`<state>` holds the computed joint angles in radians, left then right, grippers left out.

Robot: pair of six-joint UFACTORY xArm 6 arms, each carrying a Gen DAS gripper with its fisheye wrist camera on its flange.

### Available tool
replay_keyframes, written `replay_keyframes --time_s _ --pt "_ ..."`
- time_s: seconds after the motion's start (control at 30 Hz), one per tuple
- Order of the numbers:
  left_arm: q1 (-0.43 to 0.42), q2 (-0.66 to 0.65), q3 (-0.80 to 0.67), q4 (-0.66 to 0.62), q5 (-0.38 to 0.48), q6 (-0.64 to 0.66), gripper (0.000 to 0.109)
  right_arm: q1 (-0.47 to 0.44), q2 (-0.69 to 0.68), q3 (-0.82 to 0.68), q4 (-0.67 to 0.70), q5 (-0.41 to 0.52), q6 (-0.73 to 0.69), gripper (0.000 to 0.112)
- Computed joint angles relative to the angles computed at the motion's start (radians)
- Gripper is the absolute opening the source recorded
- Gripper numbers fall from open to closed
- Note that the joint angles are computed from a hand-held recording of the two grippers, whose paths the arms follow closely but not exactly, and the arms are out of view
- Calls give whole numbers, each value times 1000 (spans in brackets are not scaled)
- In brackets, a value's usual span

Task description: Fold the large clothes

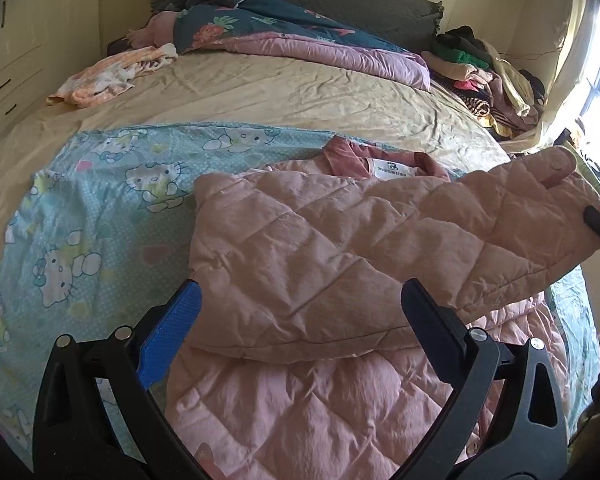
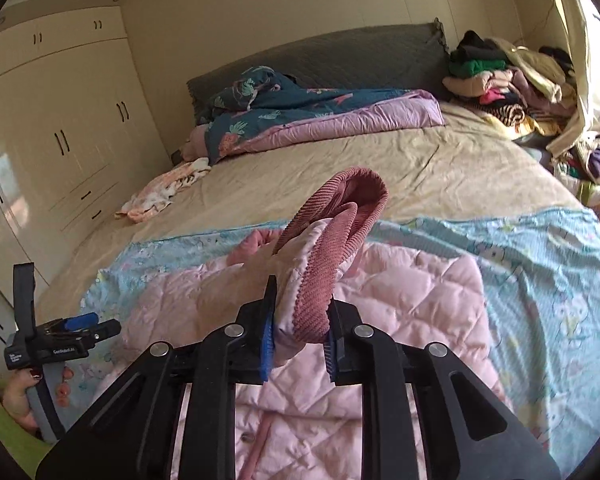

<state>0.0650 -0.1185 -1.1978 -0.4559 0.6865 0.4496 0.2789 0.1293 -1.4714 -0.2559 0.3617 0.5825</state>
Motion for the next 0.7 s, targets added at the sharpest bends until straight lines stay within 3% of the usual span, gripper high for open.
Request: replay_keyframes --time_s 0.3,0.43,0.7 --pt "-66 70 -53 60 -9 -55 93 -32 38 13 -23 63 52 18" --pt "-82 98 -59 67 -4 -74 93 -41 41 43 52 79 61 19" --pt "-106 125 -41 119 -3 -105 93 -37 43 53 60 105 67 27"
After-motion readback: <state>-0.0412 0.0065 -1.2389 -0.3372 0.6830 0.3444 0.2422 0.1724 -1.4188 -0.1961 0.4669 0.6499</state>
